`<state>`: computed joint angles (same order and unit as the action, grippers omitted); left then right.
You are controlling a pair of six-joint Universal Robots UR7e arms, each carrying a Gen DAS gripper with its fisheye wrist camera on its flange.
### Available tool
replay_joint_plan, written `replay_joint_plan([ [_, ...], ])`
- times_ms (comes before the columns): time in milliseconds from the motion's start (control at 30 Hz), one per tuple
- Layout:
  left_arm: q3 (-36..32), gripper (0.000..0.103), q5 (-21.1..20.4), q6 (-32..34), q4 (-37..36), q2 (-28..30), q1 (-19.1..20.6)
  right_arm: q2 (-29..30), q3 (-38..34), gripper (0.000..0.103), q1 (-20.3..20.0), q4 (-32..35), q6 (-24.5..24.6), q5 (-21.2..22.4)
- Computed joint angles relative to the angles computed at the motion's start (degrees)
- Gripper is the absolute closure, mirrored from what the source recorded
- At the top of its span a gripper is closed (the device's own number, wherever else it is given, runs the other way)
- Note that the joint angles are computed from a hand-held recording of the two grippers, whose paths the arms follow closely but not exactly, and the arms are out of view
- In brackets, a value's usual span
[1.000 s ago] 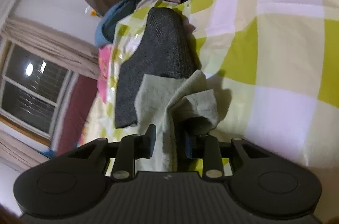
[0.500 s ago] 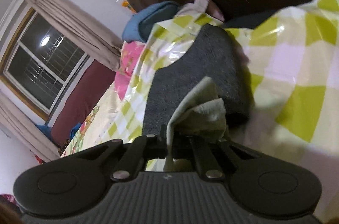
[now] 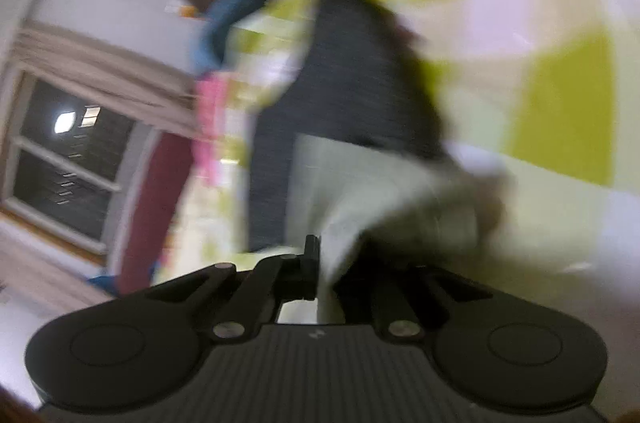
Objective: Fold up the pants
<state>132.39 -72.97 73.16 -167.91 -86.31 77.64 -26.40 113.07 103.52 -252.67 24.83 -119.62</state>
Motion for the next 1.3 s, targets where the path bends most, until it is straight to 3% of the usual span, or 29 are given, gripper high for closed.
replay_joint_plan([
  [133,-0.45,0.035,-3.19,-1.53,0.38,-1.06,0.26,0.05,-3.17,0.099,4.41,-5.70,-8.55,1.83],
  [200,-0.65,0.033,-2.63,-1.74,-0.10,-0.06,0.26,0.40,-4.43,0.100,5.16,-6.52,-10.84,-1.32],
  [233,-0.91,0.033,-1.15,-2.21,0.21,0.99,0.14,0.11,-4.28,0.099,4.80,-3.71,-9.00,-4.47],
  [300,-1.57,0.033,0.72,-3.27,1.08,2.87,0.49,-1.23,-2.11,0.099,3.11,5.53,0.19,-9.74],
  [367,-1.69,0.033,-0.57,-3.81,1.25,2.61,1.19,-0.64,-0.92,0.099,2.61,7.30,4.45,-11.39],
  [467,-2.40,0.033,-2.49,-3.96,3.00,0.72,2.06,0.28,-1.73,0.099,4.45,6.83,2.73,-11.83],
  [567,-2.94,0.033,-2.62,-2.98,1.37,-0.35,3.09,-0.08,-6.13,0.099,7.86,11.93,-4.27,-12.33],
  [733,-5.67,0.033,-3.21,-6.16,1.79,-3.75,6.65,5.82,-21.90,0.099,15.52,29.56,-19.60,-10.18],
  [933,-8.89,0.032,-0.89,-7.05,-0.18,-7.67,12.23,22.04,-47.16,0.099,21.24,56.31,-32.16,-0.32],
  [1033,-10.67,0.031,-0.07,-9.24,0.22,-9.51,15.46,30.25,-59.09,0.099,22.47,69.83,-32.53,3.88],
  [1100,-11.39,0.031,-0.17,-10.54,0.83,-10.84,17.60,35.09,-66.15,0.099,23.26,75.20,-32.35,4.62],
  [1233,-12.55,0.031,-1.58,-11.52,2.52,-11.94,20.86,39.47,-72.02,0.099,25.27,80.53,-33.13,2.28],
  [1300,-13.00,0.031,-2.65,-11.49,3.34,-12.01,21.99,41.33,-74.98,0.099,26.29,81.53,-36.49,0.23],
])
